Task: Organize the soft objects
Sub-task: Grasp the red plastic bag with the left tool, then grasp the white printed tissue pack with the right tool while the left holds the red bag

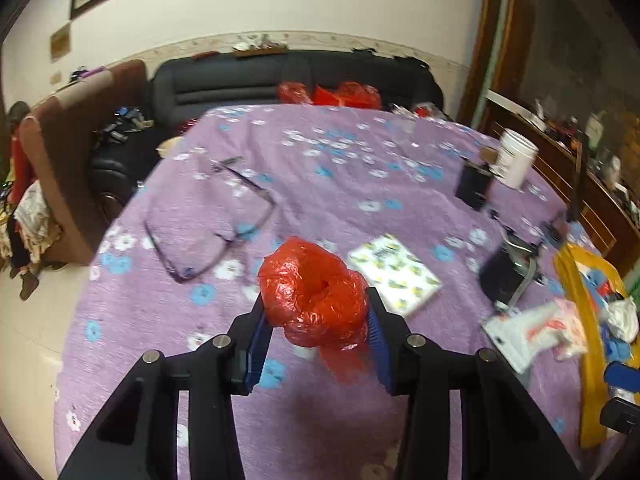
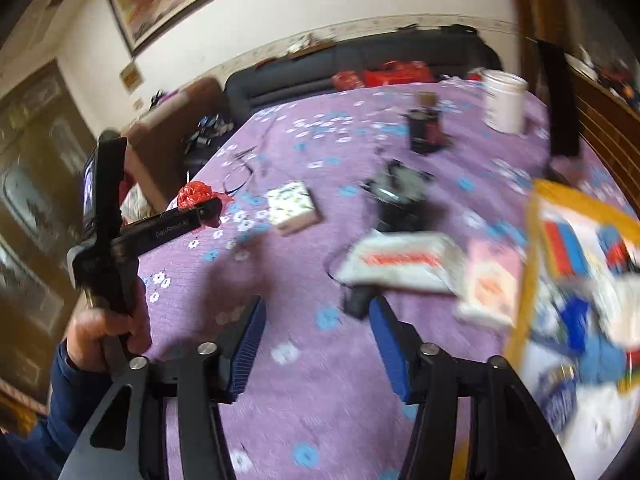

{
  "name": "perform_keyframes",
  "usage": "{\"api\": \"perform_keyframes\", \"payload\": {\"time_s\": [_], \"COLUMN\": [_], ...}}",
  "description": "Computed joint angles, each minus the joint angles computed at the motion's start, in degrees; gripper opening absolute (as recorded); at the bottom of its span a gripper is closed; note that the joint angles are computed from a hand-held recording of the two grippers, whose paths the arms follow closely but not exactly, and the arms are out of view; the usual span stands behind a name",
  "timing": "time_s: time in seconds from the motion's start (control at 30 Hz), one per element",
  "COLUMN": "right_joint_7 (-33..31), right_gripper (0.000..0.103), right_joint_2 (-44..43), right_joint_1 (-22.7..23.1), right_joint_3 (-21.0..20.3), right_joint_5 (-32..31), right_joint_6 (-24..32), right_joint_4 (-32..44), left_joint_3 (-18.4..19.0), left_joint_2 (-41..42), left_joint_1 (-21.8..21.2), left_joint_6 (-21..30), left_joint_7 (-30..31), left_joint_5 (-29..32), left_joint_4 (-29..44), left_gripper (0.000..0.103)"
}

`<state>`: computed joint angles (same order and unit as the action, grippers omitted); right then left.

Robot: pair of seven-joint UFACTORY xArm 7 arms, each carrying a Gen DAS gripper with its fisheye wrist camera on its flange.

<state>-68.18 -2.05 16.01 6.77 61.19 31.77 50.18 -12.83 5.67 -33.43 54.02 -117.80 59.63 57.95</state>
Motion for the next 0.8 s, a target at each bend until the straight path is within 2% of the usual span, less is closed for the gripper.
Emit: {"api": "perform_keyframes", "payload": {"time_s": [0.1,0.17,0.27,0.3,0.43,0.57,0.6,0.63,0.73,0.8], "right_joint_7": [2.48,6.32,11.11,15.36,25.04,30.66,33.32,35.12,36.14,36.90], "right_gripper": [0.074,0.078,0.083,0.083,0.082,0.082,0.082,0.082,0.057,0.057], "right_joint_2": [5.03,9.83,17.41,20.78,29.16,34.00,34.88,35.33,35.96,34.99], "right_joint_1": [1.76,2.93,4.71,6.45,10.60,11.86,13.66,14.48,11.84,9.84], "right_joint_3": [2.26,3.98,6.24,5.60,3.69,3.53,1.87,1.10,3.96,5.65], "right_joint_5": [-3.02,-7.38,-13.56,-18.94,-29.98,-36.78,-39.81,-41.73,-42.20,-42.42], "right_joint_6": [-1.28,-2.83,-8.44,-9.31,-11.84,-10.68,-11.34,-11.59,-11.87,-12.55], "right_joint_4": [5.20,9.65,15.99,19.02,26.99,31.95,32.56,32.84,32.47,30.80], "left_joint_3": [0.61,0.08,-0.72,-0.88,-0.98,-0.98,-0.92,-0.97,-1.12,-1.18], "left_joint_2": [-2.30,-3.44,-4.38,-4.34,-3.86,-4.31,-4.56,-4.68,-4.58,-4.57], "left_joint_1": [1.44,1.71,2.35,2.53,3.02,3.25,3.44,3.53,3.70,3.75], "left_joint_6": [-3.76,-2.29,-2.84,-2.84,-3.33,-2.74,-3.21,-3.28,-3.35,-3.43], "left_joint_7": [-1.78,-3.10,-4.46,-4.52,-3.81,-3.79,-3.96,-4.12,-3.88,-3.88], "left_joint_5": [0.55,1.14,1.49,1.28,0.93,0.36,0.28,0.24,0.32,0.43], "left_joint_4": [-3.58,-4.62,-5.92,-6.04,-5.95,-6.41,-6.77,-6.94,-6.90,-6.90], "left_gripper": [0.043,0.043,0.043,0.043,0.043,0.043,0.043,0.043,0.043,0.043]}}
